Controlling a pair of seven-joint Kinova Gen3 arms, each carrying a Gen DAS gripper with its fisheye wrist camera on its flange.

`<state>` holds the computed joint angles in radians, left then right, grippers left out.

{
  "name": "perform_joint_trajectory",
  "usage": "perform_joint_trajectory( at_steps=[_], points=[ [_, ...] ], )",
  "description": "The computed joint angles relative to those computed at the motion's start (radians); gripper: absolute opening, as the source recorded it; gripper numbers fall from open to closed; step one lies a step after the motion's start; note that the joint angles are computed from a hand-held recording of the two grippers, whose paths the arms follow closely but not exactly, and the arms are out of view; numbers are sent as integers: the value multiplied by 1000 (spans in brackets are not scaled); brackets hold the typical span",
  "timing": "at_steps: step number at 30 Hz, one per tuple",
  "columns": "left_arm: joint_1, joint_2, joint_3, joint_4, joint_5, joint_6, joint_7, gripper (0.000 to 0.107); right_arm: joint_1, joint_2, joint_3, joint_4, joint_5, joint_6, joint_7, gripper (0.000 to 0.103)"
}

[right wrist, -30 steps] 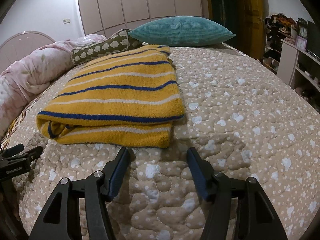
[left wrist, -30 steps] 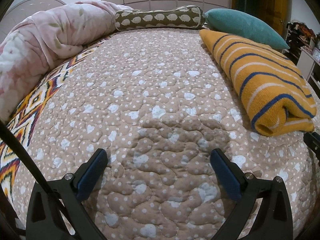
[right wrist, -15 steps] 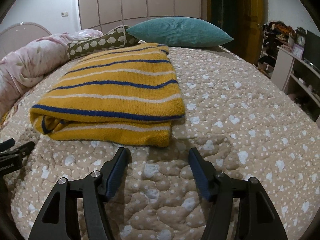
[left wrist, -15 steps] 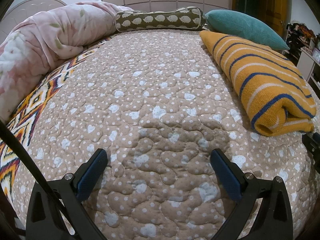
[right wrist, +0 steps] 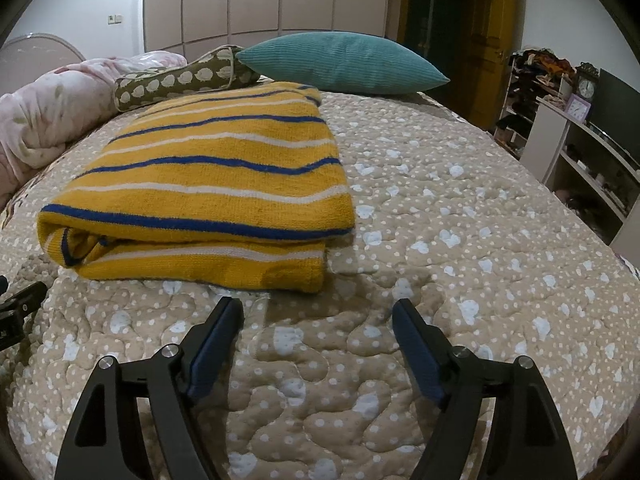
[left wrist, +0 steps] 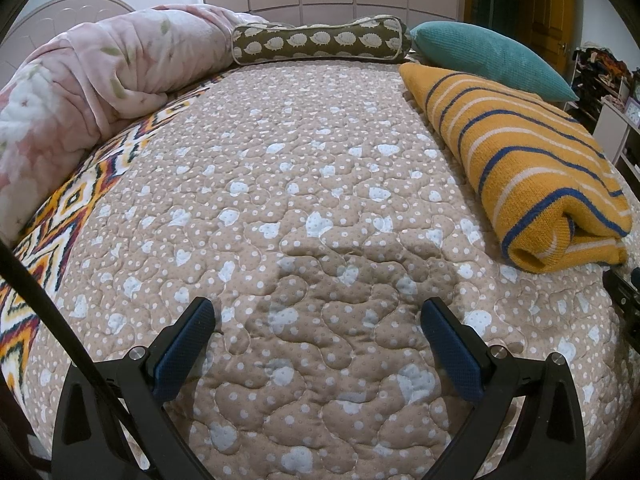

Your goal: Fold small clothes

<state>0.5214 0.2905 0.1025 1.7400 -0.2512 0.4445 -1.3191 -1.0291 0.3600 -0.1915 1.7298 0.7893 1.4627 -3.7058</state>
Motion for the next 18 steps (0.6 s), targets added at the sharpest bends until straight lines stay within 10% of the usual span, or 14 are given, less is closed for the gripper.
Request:
perform_joint_trajectory(
  at_steps=[18],
  points=[
    [74, 0, -51, 4, -120, 3, 133, 103, -7, 14, 8, -21, -20, 33, -11, 89]
  ],
)
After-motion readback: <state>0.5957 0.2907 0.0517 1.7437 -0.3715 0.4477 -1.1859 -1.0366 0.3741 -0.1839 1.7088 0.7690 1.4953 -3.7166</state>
